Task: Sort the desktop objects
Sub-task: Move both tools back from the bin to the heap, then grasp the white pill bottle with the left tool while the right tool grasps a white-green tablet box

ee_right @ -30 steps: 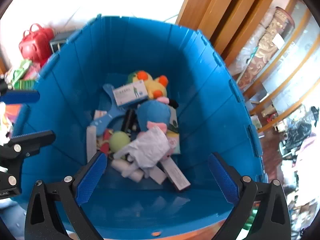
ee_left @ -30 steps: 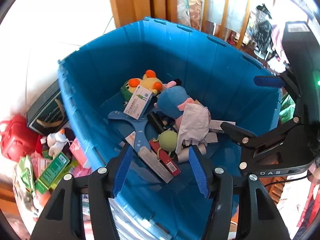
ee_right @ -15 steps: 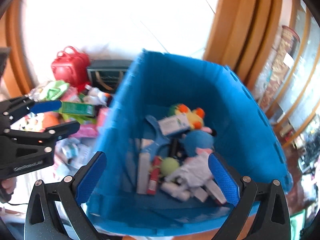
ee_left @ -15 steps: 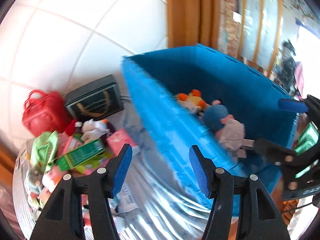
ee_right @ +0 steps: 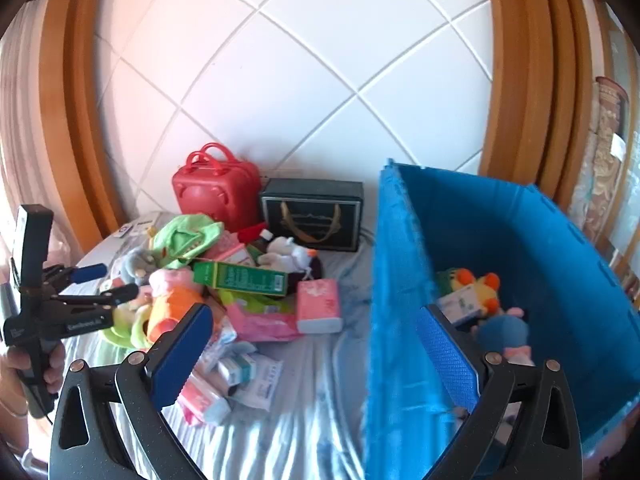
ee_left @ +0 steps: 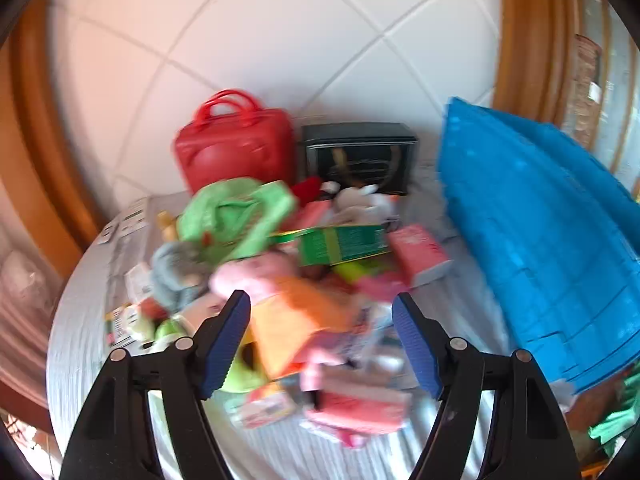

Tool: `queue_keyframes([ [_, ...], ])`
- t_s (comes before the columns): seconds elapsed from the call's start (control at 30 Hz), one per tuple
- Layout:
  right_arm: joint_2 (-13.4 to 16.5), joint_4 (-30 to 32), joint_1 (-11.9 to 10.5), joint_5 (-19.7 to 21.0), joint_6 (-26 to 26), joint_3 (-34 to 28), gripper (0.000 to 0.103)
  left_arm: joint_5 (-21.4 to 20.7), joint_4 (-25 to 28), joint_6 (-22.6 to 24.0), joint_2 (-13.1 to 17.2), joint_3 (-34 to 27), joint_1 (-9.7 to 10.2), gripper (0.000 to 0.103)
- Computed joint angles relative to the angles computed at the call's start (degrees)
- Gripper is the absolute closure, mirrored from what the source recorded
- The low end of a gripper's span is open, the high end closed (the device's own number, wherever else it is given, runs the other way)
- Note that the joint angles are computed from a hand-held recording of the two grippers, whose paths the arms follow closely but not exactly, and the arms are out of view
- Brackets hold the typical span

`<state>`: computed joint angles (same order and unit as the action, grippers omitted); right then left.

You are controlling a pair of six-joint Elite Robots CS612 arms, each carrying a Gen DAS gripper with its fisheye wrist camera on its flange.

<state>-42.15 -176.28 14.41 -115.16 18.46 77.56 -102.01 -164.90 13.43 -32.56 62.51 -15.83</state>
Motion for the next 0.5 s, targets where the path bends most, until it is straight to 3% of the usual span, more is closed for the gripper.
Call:
queue_keyframes([
  [0.27,6.8,7.5,0.2,4.2,4.3,-8.4,0.000,9.7,8.6,-4.2,7.5,-11.1,5.02,0.030],
  [0.5,11.1,13.2,-0.3,8.3,12.6,-12.6,0.000,11.9,15.1,-7.2,15.8,-23.7,8.33,0.030],
])
